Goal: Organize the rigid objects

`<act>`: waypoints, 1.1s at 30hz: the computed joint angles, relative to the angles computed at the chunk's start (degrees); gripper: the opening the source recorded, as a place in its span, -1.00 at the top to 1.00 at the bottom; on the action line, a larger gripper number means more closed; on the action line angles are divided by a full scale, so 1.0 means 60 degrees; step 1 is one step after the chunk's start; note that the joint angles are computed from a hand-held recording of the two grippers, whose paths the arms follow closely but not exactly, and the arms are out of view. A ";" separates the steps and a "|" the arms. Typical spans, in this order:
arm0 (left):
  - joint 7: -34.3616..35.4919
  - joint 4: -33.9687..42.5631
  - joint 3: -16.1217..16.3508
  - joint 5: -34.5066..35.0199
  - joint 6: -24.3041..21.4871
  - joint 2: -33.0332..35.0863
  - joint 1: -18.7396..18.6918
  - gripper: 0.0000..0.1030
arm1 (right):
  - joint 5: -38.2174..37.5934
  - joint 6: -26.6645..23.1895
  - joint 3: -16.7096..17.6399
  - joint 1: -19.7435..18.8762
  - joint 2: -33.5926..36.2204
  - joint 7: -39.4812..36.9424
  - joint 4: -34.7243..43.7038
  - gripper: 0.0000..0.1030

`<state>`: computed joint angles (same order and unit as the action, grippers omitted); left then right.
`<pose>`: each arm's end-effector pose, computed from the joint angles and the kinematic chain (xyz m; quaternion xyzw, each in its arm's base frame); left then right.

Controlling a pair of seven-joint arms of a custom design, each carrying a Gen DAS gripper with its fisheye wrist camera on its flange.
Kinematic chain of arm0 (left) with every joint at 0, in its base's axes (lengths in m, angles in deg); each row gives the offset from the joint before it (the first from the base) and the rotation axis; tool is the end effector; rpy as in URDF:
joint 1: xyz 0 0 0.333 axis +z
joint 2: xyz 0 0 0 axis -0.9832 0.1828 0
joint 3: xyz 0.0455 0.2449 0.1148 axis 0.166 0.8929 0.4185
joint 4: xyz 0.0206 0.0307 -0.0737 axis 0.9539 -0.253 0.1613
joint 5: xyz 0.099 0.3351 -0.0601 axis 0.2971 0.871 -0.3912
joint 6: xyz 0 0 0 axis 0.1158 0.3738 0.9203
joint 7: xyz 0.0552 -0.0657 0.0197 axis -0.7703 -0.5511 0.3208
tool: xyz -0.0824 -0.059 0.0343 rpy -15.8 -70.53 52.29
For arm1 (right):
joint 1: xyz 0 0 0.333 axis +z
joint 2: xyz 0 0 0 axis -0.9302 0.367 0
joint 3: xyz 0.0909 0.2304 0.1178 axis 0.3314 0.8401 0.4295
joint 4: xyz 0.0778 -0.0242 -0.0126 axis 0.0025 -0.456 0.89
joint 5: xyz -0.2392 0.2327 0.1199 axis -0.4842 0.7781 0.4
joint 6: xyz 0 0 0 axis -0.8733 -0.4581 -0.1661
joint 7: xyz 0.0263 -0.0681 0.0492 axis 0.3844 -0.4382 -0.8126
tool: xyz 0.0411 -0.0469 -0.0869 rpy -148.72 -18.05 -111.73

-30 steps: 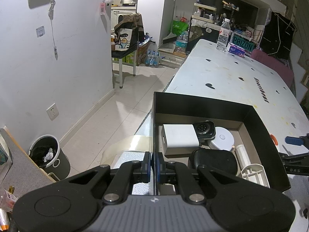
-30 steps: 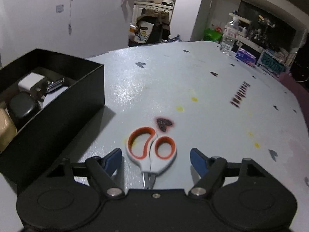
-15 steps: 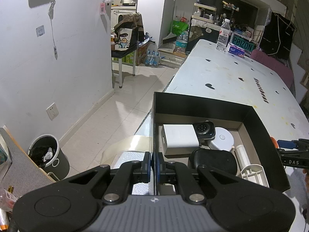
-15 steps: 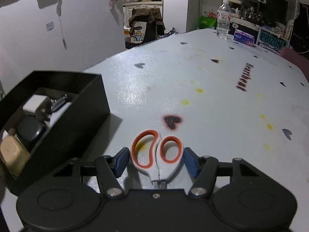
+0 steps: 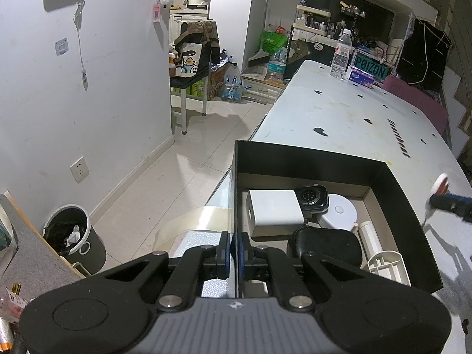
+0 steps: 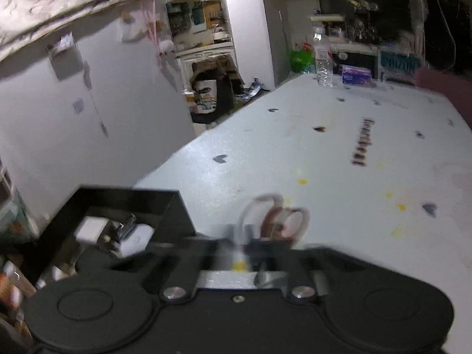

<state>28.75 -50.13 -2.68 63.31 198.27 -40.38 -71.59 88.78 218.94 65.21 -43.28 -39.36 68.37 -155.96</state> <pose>0.6582 -0.0205 0.4061 -0.6127 0.6974 -0.3132 0.2003 0.6244 0.1300 0.3902 -0.5855 0.6633 -0.2647 0.3836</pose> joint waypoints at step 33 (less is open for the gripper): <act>-0.0035 -0.0034 0.0021 0.0087 0.0059 -0.0002 -0.0024 0.89 | -0.2213 -0.2398 0.0450 -0.1592 0.2807 0.1059 0.3810 -0.66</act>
<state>28.54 -50.34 -2.55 63.84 198.62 -40.39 -71.73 75.50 204.55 67.91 -52.83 -22.52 74.73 -133.10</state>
